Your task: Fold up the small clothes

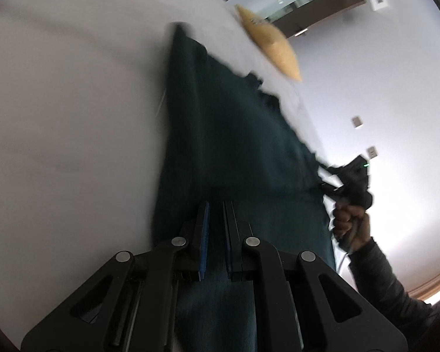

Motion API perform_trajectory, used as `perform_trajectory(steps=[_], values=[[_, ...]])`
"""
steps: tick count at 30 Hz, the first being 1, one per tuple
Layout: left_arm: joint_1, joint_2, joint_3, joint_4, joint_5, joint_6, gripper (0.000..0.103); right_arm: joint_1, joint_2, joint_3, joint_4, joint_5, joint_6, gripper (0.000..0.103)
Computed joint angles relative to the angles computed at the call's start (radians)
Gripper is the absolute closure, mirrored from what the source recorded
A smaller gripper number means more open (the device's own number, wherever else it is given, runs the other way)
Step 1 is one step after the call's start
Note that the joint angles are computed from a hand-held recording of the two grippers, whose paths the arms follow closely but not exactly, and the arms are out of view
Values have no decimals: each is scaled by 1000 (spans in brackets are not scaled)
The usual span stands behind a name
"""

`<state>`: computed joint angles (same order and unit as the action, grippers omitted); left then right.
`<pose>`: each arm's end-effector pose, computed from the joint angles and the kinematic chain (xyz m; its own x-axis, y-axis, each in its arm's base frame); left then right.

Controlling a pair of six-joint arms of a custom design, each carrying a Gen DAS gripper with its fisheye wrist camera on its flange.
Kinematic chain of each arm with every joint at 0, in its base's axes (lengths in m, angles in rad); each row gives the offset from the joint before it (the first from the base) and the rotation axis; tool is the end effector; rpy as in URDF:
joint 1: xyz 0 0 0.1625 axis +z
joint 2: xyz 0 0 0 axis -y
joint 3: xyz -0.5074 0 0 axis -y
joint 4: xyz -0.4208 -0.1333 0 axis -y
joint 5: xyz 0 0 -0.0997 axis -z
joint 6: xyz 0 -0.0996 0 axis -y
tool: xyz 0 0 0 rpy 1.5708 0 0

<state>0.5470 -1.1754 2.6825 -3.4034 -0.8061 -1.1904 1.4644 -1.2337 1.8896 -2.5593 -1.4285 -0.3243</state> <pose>-0.1849 -0.3494 0.1746 -0.9610 -0.2715 0.0534 -0.2236 0.6483 -0.7278 0.0799 -0.6398 0.3241 -0.9696 -0.2435 -0.0230 -0.2201 0.9097 -0.3522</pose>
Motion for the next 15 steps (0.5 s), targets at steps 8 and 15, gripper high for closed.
perform_trajectory(steps=[8,15], values=[[-346,-71,52,423,163,-610,15,-79,-245,178,-38,71,-56,24],[-481,-55,-17,686,49,-849,12,-267,-526,331,118,146,-258,24]])
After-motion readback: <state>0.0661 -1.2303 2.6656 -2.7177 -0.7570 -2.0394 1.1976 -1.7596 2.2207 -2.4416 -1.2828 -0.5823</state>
